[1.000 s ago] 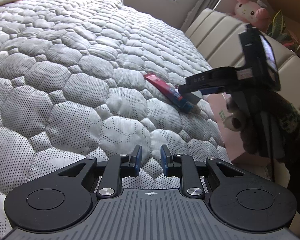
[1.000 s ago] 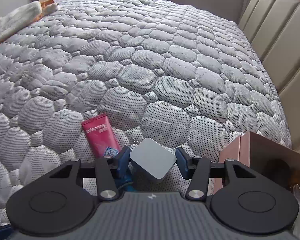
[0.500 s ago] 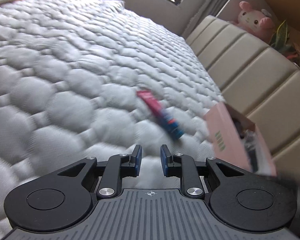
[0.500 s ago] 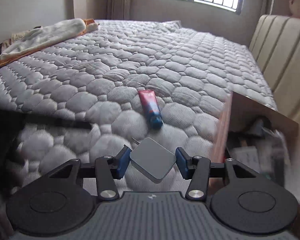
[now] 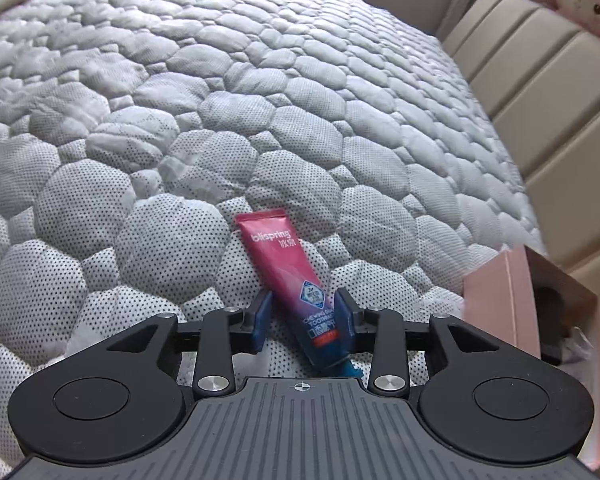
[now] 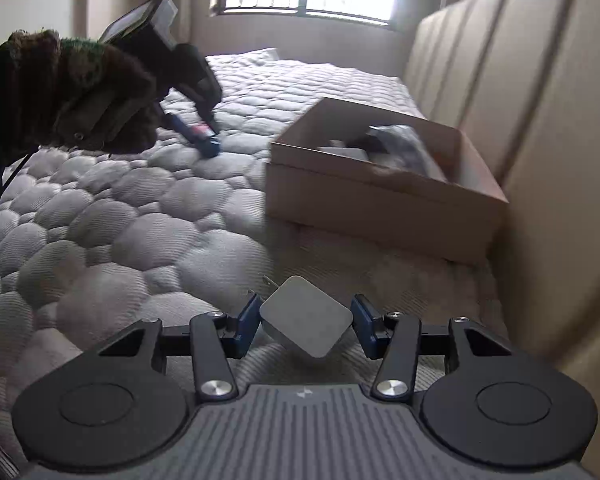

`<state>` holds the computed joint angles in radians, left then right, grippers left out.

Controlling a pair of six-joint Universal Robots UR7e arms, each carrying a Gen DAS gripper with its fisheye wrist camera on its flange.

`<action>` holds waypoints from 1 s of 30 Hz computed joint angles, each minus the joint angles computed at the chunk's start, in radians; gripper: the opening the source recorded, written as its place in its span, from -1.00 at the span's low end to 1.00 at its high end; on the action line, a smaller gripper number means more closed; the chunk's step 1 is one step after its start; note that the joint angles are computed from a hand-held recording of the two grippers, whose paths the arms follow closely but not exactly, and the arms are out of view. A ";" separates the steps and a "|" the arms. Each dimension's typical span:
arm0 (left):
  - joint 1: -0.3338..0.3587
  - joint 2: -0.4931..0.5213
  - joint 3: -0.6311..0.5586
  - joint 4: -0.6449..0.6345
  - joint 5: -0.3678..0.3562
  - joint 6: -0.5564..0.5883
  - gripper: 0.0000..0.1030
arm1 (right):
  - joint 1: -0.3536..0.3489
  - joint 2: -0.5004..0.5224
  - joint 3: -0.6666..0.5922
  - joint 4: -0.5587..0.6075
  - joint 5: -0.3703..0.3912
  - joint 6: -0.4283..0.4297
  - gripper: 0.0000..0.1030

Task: Organize rigid objects
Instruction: 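Grasp the red-and-blue toothpaste tube with the left gripper while the right holds the charger, then lower the charger onto the mattress and open the right gripper while the left lifts the toothpaste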

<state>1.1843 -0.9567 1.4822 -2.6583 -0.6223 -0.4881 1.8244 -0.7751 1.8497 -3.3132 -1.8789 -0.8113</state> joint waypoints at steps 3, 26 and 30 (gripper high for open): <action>-0.009 0.033 -0.039 0.072 0.059 -0.030 -0.18 | -0.020 -0.009 0.017 -0.027 0.021 -0.013 -0.04; -0.157 -0.135 0.360 -0.290 0.036 0.315 -0.75 | -0.044 -0.096 0.122 -0.100 0.051 0.067 -0.04; -0.197 -0.205 0.476 -0.299 -0.038 0.246 -0.75 | -0.038 -0.091 0.128 -0.114 0.043 0.064 -0.04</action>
